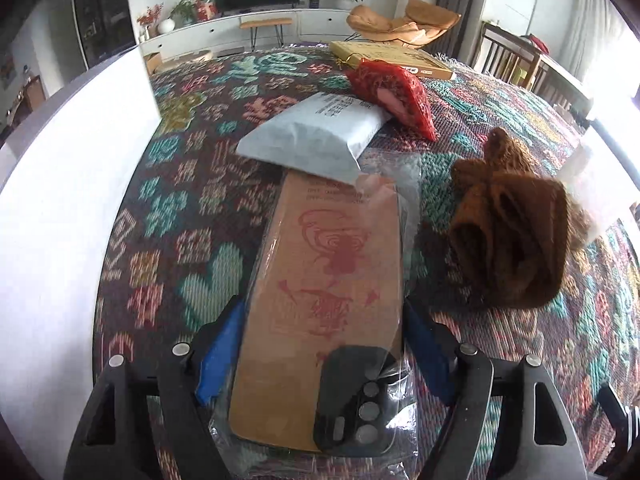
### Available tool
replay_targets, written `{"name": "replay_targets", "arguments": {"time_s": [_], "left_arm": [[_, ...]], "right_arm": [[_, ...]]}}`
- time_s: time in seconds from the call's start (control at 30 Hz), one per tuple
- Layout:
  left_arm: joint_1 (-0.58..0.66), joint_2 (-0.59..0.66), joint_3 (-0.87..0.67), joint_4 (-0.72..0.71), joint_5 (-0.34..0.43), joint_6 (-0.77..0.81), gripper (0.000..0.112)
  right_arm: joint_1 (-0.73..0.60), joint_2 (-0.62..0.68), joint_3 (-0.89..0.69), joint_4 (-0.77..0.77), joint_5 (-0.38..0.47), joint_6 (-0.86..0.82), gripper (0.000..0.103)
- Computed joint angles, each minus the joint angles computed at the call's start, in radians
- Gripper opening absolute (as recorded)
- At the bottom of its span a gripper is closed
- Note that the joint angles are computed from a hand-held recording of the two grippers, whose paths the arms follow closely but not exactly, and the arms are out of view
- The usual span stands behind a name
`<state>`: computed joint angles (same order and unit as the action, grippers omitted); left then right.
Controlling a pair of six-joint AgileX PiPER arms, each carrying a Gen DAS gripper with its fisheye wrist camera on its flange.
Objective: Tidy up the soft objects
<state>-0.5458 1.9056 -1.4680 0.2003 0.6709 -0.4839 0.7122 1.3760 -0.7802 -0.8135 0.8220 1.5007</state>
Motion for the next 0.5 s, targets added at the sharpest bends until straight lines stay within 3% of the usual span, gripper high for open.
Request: {"name": "replay_targets", "arguments": {"time_s": [0.07, 0.17, 0.33, 0.5], "left_arm": [[-0.035, -0.116, 0.173, 0.069, -0.051, -0.101, 0.077], [-0.079, -0.23, 0.345, 0.148, -0.093, -0.188, 0.091], [-0.052, -0.212, 0.328, 0.094, -0.082, -0.071, 0.103], [-0.057, -0.194, 0.341, 0.189, -0.142, -0.143, 0.103]], "right_arm": [[0.0, 0.0, 0.0, 0.001, -0.001, 0.0, 0.088], [-0.001, 0.003, -0.003, 0.004, -0.001, -0.002, 0.088], [-0.003, 0.003, -0.002, 0.004, -0.003, -0.004, 0.088], [-0.003, 0.002, -0.003, 0.005, -0.002, -0.005, 0.088]]}}
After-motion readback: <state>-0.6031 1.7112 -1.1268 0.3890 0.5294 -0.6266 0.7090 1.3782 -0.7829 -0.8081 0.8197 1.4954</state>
